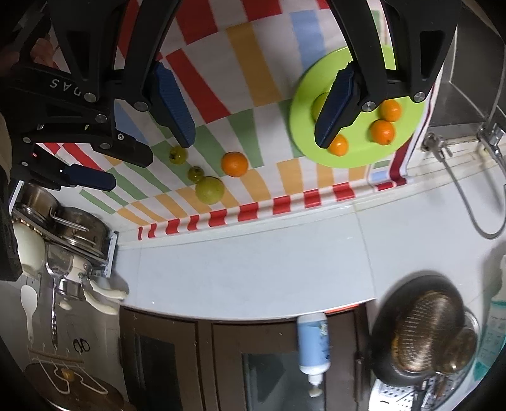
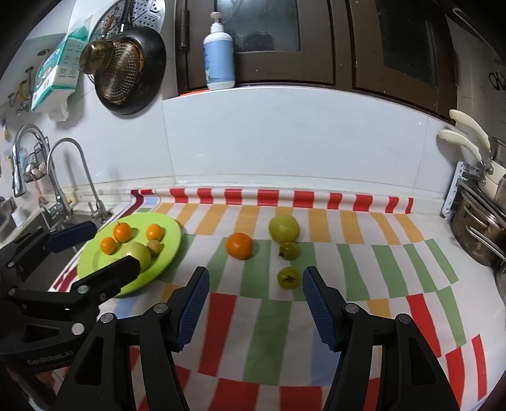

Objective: Organize fruits
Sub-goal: 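Move left tool toward an orange while right tool approaches a green fruit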

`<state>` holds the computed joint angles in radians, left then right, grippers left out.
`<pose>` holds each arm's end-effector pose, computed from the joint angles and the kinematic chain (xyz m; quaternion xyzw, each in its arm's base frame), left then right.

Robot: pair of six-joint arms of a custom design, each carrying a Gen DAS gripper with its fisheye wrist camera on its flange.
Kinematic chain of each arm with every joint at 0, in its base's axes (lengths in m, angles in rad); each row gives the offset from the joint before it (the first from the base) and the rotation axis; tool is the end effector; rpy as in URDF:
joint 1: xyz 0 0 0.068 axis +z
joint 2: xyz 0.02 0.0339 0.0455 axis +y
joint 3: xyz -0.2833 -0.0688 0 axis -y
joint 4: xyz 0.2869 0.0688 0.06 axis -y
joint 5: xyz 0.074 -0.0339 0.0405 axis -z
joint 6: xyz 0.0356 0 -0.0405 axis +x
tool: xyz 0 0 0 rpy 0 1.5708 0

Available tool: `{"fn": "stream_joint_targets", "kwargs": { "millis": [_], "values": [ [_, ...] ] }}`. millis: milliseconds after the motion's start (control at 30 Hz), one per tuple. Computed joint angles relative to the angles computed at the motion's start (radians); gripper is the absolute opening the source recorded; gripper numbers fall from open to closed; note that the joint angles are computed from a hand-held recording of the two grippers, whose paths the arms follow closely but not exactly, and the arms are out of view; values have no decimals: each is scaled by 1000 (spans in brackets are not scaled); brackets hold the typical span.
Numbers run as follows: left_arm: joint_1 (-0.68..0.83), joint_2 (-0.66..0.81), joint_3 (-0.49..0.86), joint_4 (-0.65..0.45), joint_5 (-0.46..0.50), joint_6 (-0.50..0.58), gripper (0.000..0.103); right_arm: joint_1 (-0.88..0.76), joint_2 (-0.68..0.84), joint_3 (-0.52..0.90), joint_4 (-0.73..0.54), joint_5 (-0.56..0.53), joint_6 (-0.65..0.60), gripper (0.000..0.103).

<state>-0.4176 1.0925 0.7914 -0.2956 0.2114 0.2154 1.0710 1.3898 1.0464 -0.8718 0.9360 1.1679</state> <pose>0.2450 -0.1169 0.2761 0.3204 0.8198 -0.1397 0.4536 0.1653 0.2430 0.2629 0.1222 0.8735 -0.0516 0.4684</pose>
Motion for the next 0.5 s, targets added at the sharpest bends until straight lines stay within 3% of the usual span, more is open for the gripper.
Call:
{"fn": "stream_joint_targets", "kwargs": {
  "millis": [200, 500],
  "values": [
    [-65, 107, 32, 55, -45, -2, 78, -56, -52, -71, 50, -27, -31, 62],
    [-83, 307, 127, 97, -31, 19, 78, -176, -69, -157, 176, -110, -94, 62]
  ]
}}
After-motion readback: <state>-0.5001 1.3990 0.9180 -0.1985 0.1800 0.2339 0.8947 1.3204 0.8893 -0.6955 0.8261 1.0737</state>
